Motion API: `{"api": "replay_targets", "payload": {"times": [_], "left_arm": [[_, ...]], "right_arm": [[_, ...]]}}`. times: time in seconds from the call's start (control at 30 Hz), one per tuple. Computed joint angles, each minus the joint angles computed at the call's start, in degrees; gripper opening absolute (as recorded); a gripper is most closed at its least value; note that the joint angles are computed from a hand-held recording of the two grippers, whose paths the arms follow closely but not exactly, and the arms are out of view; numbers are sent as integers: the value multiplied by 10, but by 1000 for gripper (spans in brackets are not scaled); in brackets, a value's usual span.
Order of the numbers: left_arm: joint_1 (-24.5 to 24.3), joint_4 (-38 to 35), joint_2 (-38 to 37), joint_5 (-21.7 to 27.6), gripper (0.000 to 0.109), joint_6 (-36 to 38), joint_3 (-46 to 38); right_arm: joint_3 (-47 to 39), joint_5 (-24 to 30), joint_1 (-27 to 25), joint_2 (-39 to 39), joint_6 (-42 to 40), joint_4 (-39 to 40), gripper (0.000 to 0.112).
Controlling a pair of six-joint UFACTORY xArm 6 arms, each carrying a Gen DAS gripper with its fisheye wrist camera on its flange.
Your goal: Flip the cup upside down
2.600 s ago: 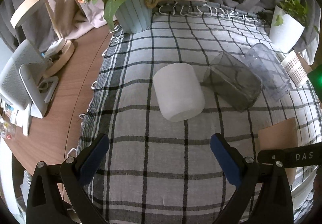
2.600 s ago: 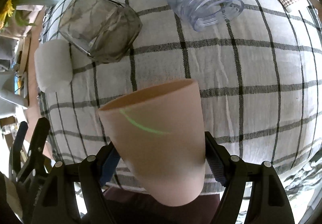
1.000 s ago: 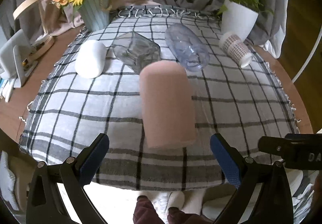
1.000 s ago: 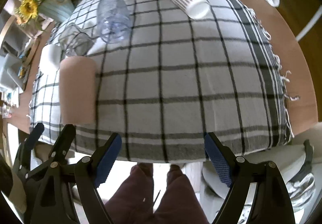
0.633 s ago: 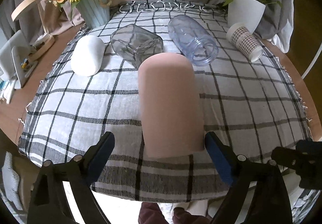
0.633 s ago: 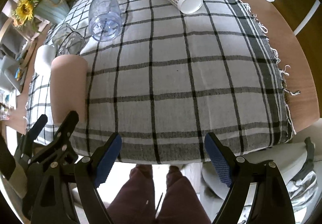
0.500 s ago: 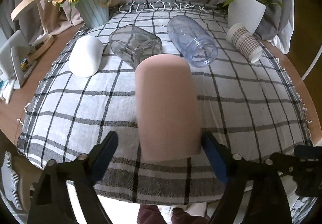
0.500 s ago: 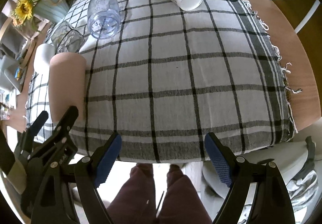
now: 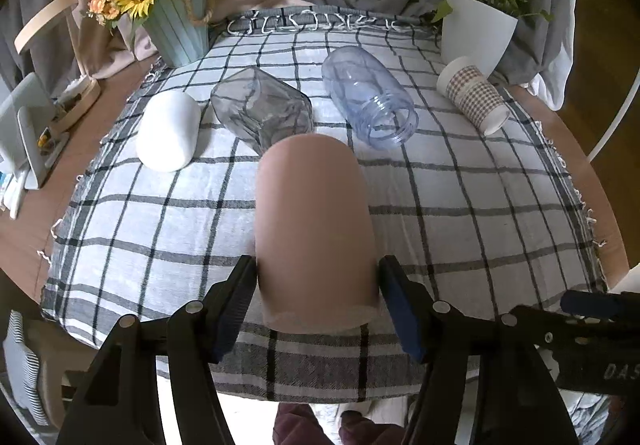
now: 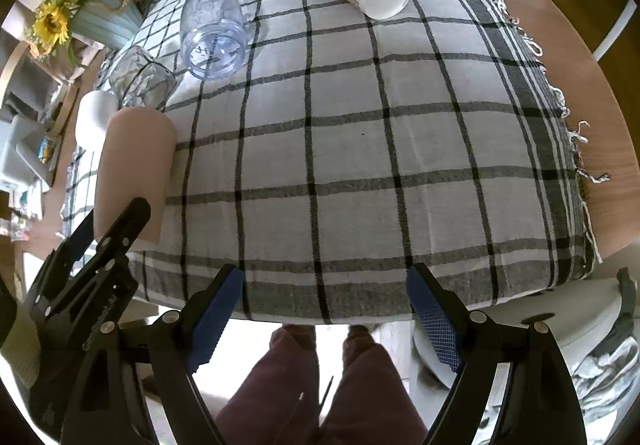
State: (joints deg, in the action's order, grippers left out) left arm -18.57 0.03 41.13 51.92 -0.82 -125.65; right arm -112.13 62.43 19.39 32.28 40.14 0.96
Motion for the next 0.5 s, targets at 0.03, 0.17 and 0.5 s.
{"api": "replay_targets", "payload": {"times": [0.03, 0.17, 0.5], "left_arm": [[1, -1, -2, -1, 58, 1, 0], [4, -7, 3, 0, 53, 13, -24], [15, -42, 47, 49, 53, 20, -108]], "right_arm": [[-4, -1, 0, 2, -1, 2, 84], [-26, -6, 1, 12, -4, 1, 84], [-81, -1, 2, 45, -8, 11, 84]]}}
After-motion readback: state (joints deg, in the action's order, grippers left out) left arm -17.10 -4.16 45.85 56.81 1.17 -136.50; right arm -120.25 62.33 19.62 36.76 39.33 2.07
